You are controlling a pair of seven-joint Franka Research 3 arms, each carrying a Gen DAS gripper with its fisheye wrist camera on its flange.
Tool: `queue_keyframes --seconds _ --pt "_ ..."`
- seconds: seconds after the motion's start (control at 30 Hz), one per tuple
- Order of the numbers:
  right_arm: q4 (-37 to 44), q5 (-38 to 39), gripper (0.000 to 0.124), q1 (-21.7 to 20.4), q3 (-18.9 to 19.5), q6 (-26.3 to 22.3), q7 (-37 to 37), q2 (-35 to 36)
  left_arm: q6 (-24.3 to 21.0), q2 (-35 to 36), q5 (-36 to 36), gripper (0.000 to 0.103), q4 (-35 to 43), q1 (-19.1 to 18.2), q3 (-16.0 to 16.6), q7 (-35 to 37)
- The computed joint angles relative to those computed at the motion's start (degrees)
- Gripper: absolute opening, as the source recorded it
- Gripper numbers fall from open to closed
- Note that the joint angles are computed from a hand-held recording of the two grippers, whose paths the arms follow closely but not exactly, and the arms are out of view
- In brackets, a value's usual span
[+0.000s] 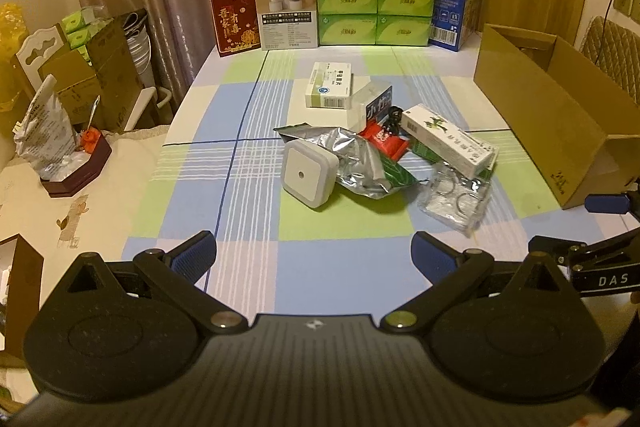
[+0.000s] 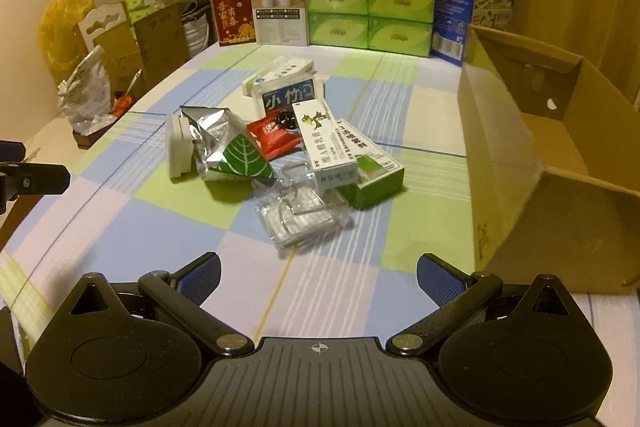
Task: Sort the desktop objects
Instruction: 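Move both tools toward the pile of items on the table, then grasp the clear plastic soap rack with the right tool while the left grasps the white night light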
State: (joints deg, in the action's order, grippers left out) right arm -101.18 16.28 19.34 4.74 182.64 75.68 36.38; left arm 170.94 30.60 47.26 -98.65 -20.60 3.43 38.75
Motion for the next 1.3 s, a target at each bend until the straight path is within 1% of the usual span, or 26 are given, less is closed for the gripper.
queue_keyframes --seconds 0.1,0.2,0.27,0.33,0.37,0.43,0.47,0.5,0.57,0.6,0.63,0.73,0.83,0.93,1.0,1.03,1.13,1.23,1.3 --pt "2.8 -0.5 0.101 -4.4 5.1 1.3 -2.9 2.9 1.9 2.6 -0.6 0.102 2.0 0.7 0.2 0.6" --pt "6.2 -1.5 0.101 -6.0 7.2 1.8 -5.6 6.1 3.5 5.6 -2.5 0.102 4.5 1.9 -0.2 3.4" --pt "8.9 -2.1 0.101 -6.4 7.8 0.5 -7.1 8.0 4.5 7.8 -4.1 0.102 6.5 2.7 -0.6 5.9" --pt "11.8 -2.0 0.101 -5.6 7.0 -1.4 -7.9 9.8 6.7 10.1 -5.4 0.102 8.5 3.0 -0.2 7.9" --pt "13.1 -1.9 0.101 -5.6 7.1 -2.1 -8.4 10.7 8.0 11.3 -6.1 0.102 9.5 3.6 -0.5 9.3" --pt "16.1 -1.7 0.101 -5.3 7.0 -3.5 -9.4 12.7 10.2 13.6 -7.4 0.102 11.4 5.1 -1.8 12.3" --pt "17.6 -1.7 0.101 -4.8 6.4 -4.2 -9.7 13.8 10.3 14.7 -8.2 0.102 12.5 6.4 -3.4 14.4" --pt "19.0 -1.7 0.101 -4.7 6.4 -4.5 -10.3 14.7 9.7 15.7 -9.0 0.102 13.7 7.9 -5.5 16.7" --pt "21.5 -1.9 0.101 -3.5 4.8 -4.8 -10.8 16.4 7.5 18.0 -10.7 0.102 16.6 11.5 -10.8 22.8" --pt "22.6 -1.9 0.101 -3.2 4.4 -5.1 -11.0 17.1 6.8 18.9 -11.2 0.102 17.7 12.6 -12.6 25.5" --pt "23.8 -1.8 0.101 -3.3 4.5 -5.9 -11.4 17.8 6.6 19.9 -11.6 0.102 18.9 13.2 -13.8 28.1" --pt "26.2 -1.2 0.101 -3.7 5.0 -7.9 -12.2 19.2 7.1 22.3 -12.0 0.102 21.8 14.3 -15.8 34.8" --pt "28.0 -1.1 0.101 -3.1 4.1 -8.7 -12.8 20.3 5.0 25.0 -13.2 0.102 25.7 15.1 -17.6 41.0" --pt "31.1 -0.8 0.101 -2.6 3.6 -10.9 -12.5 22.1 2.8 28.5 -15.7 0.102 30.4 16.4 -20.4 46.9" --pt "32.1 -0.6 0.098 -2.4 3.3 -11.4 -12.2 22.8 0.6 31.1 -17.8 0.102 34.2 16.8 -22.1 50.4" --pt "32.4 -0.4 0.094 -2.5 3.4 -11.7 -12.2 23.0 -0.7 32.5 -18.7 0.102 36.4 16.9 -22.9 52.4" --pt "32.7 0.0 0.091 -2.8 4.0 -12.2 -12.7 23.0 -3.9 36.4 -21.5 0.102 41.9 17.6 -26.1 59.6" --pt "32.4 -0.1 0.091 -2.9 4.4 -12.2 -14.0 22.9 -7.0 40.1 -24.8 0.102 46.2 19.5 -31.8 69.5" --pt "32.8 0.2 0.090 -3.2 4.8 -12.8 -14.5 23.0 -8.7 42.2 -26.7 0.101 49.0 20.0 -34.0 74.6"
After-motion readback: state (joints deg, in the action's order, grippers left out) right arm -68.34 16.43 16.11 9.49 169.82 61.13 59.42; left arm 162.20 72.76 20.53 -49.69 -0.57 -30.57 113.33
